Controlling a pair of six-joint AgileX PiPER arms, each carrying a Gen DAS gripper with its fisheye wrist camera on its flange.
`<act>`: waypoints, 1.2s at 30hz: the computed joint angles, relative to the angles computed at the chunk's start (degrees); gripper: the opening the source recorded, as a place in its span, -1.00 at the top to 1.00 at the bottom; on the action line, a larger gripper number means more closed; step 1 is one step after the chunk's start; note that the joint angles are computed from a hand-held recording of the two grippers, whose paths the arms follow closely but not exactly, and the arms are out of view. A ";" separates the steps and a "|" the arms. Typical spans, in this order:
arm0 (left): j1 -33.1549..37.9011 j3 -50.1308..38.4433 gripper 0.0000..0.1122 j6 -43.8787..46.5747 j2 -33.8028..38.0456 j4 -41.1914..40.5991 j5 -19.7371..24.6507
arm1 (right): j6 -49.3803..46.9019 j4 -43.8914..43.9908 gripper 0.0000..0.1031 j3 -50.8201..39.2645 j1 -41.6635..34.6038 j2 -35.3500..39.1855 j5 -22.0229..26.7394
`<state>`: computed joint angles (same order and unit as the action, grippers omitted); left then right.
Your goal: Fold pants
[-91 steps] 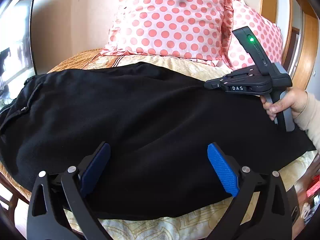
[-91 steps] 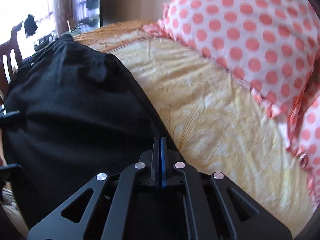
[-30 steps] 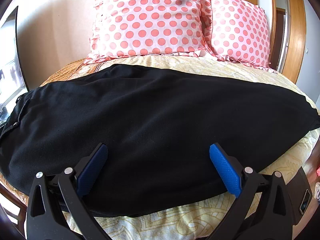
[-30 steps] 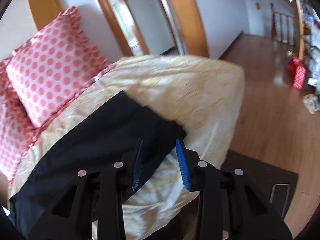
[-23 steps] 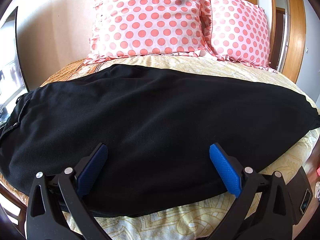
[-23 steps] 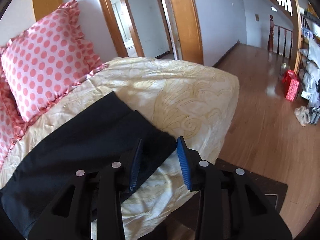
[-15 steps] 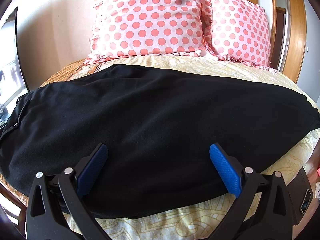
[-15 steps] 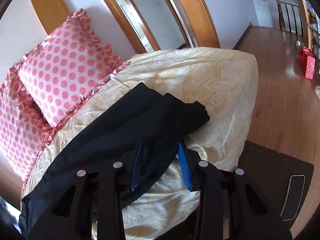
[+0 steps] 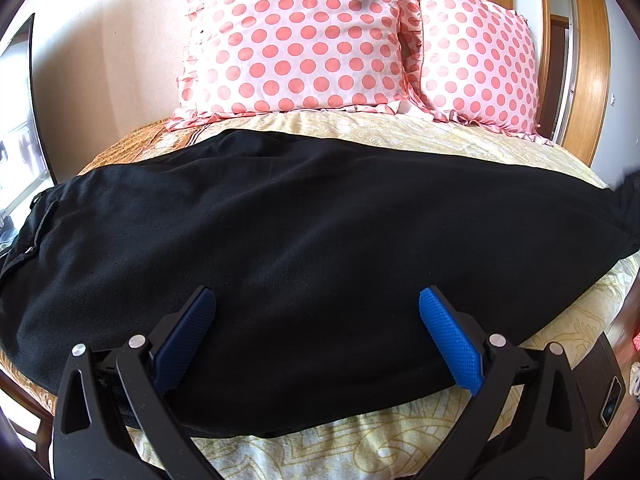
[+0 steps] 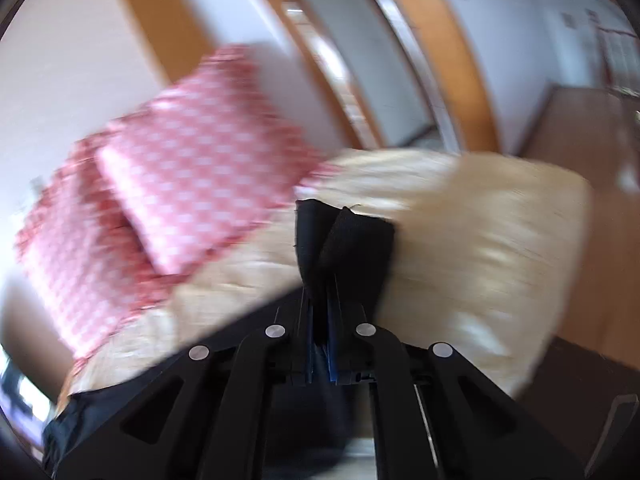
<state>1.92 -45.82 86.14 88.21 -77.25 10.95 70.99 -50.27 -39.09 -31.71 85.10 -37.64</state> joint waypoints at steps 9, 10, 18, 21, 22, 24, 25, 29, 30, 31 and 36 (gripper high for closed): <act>0.50 -0.36 -0.80 -4.26 -0.38 2.49 1.27 | -3.83 -5.39 0.90 -9.27 37.30 0.09 4.03; 0.82 -0.43 -0.80 -4.58 -0.43 2.55 1.87 | -3.78 -6.40 0.90 -10.61 40.44 2.38 5.25; 5.58 1.35 -0.80 -5.46 -4.20 2.61 7.82 | 5.15 -13.66 0.90 -16.48 51.86 14.76 13.66; 7.74 1.60 -0.80 -3.62 -5.59 0.37 9.38 | 2.33 -9.79 0.90 -15.93 52.28 13.11 12.89; 8.15 1.69 -0.80 -2.63 -6.09 -0.92 9.14 | 2.75 -10.26 0.90 -16.81 52.41 12.94 12.77; 8.56 1.88 -0.80 -1.17 -6.90 -2.83 8.33 | 2.00 -11.03 0.90 -18.05 53.79 13.30 12.25; 8.98 1.95 -0.80 -0.24 -7.28 -4.17 7.87 | 3.99 -14.85 0.90 -19.09 55.41 13.72 13.64; 11.23 1.14 -0.80 -3.82 -7.12 -1.86 8.39 | 3.05 -13.47 0.90 -20.53 59.32 16.08 16.89; 11.75 1.00 -0.80 -5.00 -7.05 -0.99 8.28 | 2.16 -11.90 0.90 -20.64 59.53 16.27 17.06; 12.31 0.84 -0.80 -5.56 -6.98 -0.54 8.45 | 2.65 -11.21 0.90 -20.87 59.25 16.52 16.04; 14.93 0.70 -0.80 -6.70 -6.81 0.08 8.56 | 1.12 -11.40 0.90 -21.91 61.69 16.70 20.45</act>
<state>16.85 -45.12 79.44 81.40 -77.17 19.51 72.11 -61.67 -61.00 29.98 101.80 -17.19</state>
